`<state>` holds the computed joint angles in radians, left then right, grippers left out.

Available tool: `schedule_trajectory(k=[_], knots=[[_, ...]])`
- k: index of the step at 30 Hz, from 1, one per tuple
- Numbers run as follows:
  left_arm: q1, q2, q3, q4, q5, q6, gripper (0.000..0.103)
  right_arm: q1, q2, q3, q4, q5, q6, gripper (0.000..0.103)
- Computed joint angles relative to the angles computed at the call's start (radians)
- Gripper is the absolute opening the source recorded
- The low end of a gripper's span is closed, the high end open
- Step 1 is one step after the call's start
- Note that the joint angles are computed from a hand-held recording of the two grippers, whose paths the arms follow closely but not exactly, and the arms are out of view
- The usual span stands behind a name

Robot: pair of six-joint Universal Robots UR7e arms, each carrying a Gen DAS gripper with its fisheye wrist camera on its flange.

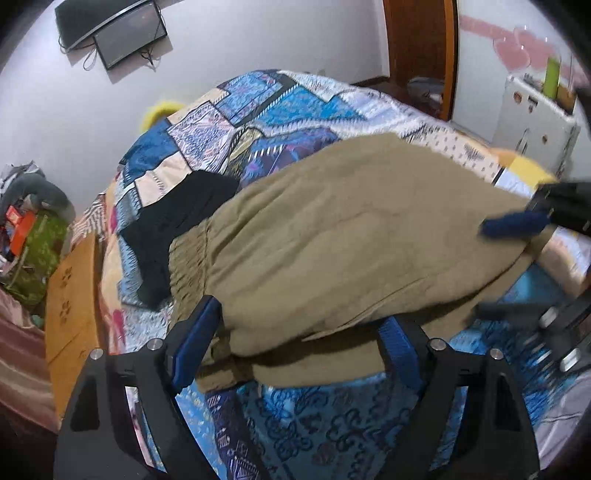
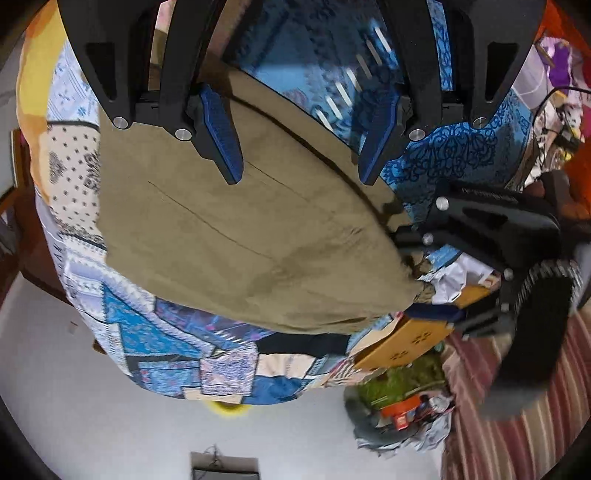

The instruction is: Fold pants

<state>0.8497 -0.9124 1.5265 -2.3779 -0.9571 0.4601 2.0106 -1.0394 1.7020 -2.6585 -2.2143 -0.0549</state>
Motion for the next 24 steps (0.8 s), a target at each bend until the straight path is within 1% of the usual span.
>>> schedule_trajectory(k=[3, 4, 5, 6, 7, 8, 9, 10, 11, 13, 17, 19, 20, 21, 22, 24], knots=[[0.0, 0.005, -0.019, 0.006, -0.019, -0.003, 0.085, -0.002, 0.026, -0.009, -0.054, -0.013, -0.04, 0.06], [0.002, 0.004, -0.021, 0.007, -0.03, -0.005, 0.081, -0.003, 0.033, -0.012, -0.076, -0.015, -0.052, 0.056], [0.004, 0.002, -0.022, 0.01, -0.045, -0.01, 0.077, -0.005, 0.035, -0.016, -0.082, -0.011, -0.057, 0.044], [0.008, -0.001, -0.025, 0.025, -0.065, -0.019, 0.066, -0.007, 0.036, -0.024, -0.069, 0.0, -0.054, 0.033], [0.011, -0.004, -0.028, 0.044, -0.084, -0.027, 0.055, -0.01, 0.033, -0.03, -0.055, 0.021, -0.046, 0.028], [0.012, -0.007, -0.024, 0.051, -0.091, -0.029, 0.048, -0.012, 0.03, -0.031, -0.058, 0.035, -0.044, 0.019], [0.009, -0.009, -0.014, 0.044, -0.084, -0.026, 0.034, -0.012, 0.028, -0.031, -0.062, 0.043, -0.043, 0.013], [0.004, -0.013, 0.0, 0.03, -0.068, -0.021, 0.022, -0.009, 0.028, -0.032, -0.065, 0.043, -0.044, 0.013], [0.002, -0.014, 0.007, 0.022, -0.063, -0.022, 0.017, -0.005, 0.03, -0.033, -0.07, 0.04, -0.051, 0.011], [0.003, -0.026, 0.012, 0.033, -0.082, -0.05, 0.014, 0.006, 0.03, -0.028, -0.081, 0.026, -0.068, 0.01], [0.004, -0.051, 0.032, 0.048, -0.105, -0.07, 0.013, 0.018, 0.015, -0.01, -0.068, 0.034, -0.071, 0.009], [0.003, -0.058, 0.048, 0.056, -0.102, -0.074, 0.014, 0.017, 0.01, 0.004, -0.061, 0.037, -0.048, 0.009], [0.001, -0.06, 0.056, 0.059, -0.091, -0.073, 0.014, 0.013, 0.007, 0.01, -0.057, 0.044, -0.029, 0.013], [0.0, -0.062, 0.064, 0.063, -0.08, -0.078, 0.015, 0.008, 0.004, 0.016, -0.045, 0.051, 0.0, 0.013], [0.001, -0.067, 0.072, 0.064, -0.076, -0.085, 0.017, 0.005, 0.002, 0.02, -0.034, 0.05, 0.025, 0.014], [0.001, -0.079, 0.082, 0.074, -0.078, -0.103, 0.021, 0.006, -0.006, 0.031, -0.022, 0.052, 0.056, 0.018]])
